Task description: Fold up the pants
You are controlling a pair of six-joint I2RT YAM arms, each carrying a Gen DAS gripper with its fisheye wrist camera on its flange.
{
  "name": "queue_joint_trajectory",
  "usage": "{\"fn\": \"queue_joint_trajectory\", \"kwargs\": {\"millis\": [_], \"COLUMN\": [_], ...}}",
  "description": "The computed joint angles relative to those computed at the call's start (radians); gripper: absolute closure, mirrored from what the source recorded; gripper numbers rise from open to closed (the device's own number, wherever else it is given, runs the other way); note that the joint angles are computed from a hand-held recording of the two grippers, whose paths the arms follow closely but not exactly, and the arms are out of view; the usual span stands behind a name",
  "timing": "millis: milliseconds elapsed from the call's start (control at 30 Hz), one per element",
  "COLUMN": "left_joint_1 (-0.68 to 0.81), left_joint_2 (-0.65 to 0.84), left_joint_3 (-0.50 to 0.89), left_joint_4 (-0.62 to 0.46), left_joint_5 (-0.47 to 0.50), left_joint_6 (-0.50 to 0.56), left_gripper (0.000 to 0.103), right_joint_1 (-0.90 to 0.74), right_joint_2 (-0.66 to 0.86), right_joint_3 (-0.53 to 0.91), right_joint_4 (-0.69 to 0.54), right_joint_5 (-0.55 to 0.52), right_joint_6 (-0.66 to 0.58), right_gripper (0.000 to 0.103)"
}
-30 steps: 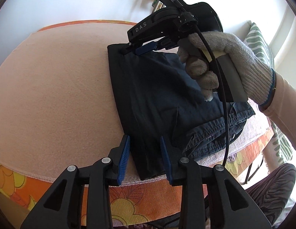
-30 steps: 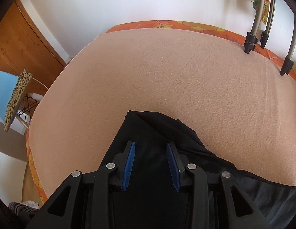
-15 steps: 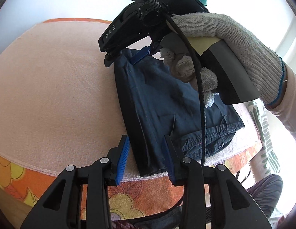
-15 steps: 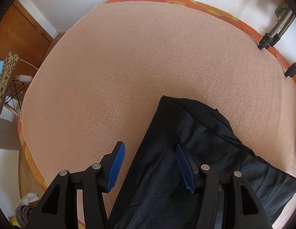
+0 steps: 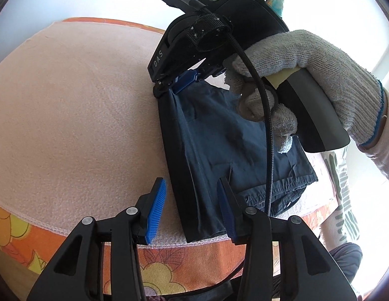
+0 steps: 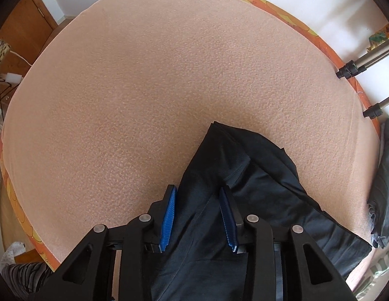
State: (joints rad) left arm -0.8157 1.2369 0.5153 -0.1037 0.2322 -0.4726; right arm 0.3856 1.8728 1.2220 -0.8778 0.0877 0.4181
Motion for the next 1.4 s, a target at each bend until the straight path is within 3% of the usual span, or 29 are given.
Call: {"fn": "queue_joint_trajectory", "kwargs": {"millis": [67,133,200,433,467,500,533,733,1000,1167,1400], "left_joint_1": [-0.017,-0.031,-0.046,-0.029,-0.032,-0.04,-0.046,-0.032,0.069,0.209,0.331], "left_joint_2": [0.023,0.041,0.055,0.102,0.101,0.096,0.089,0.026,-0.07,-0.186,-0.301], "left_joint_3": [0.011,0.021,0.029,0.043,0.04,0.039,0.036,0.015,-0.02,-0.035,-0.017], "left_joint_4": [0.006,0.007,0.011,0.06,0.073,0.083,0.093,0.111,0.077,-0.012,-0.145], "left_joint_5": [-0.011,-0.015,-0.033,0.026,0.035,0.033,0.033,0.047,0.084,0.117,0.064], "left_joint_6": [-0.007,-0.002,-0.006,-0.058,-0.055,-0.051,-0.047,-0.027,0.01,0.073,0.191], "left_gripper": [0.062,0.057,0.05,0.051,0.053,0.063,0.084,0.094,0.095,0.095,0.095], "right_joint_1": [-0.015,-0.032,-0.059,-0.184,-0.198,-0.206,-0.214,-0.258,-0.174,-0.096,0.015], "right_joint_2": [-0.029,-0.084,-0.148,-0.343,-0.362,-0.369,-0.388,-0.437,-0.393,-0.317,-0.168], "right_joint_3": [-0.021,-0.059,-0.098,-0.194,-0.202,-0.201,-0.205,-0.195,-0.132,-0.057,0.09], "right_joint_4": [0.01,0.03,0.044,0.054,0.053,0.055,0.05,0.053,0.102,0.155,0.242], "right_joint_5": [-0.027,-0.051,-0.084,-0.18,-0.192,-0.199,-0.207,-0.26,-0.262,-0.274,-0.299], "right_joint_6": [-0.003,-0.001,-0.006,-0.037,-0.04,-0.041,-0.043,-0.043,0.044,0.107,0.17], "right_gripper": [0.091,0.097,0.1,0.102,0.102,0.102,0.102,0.102,0.102,0.102,0.102]}}
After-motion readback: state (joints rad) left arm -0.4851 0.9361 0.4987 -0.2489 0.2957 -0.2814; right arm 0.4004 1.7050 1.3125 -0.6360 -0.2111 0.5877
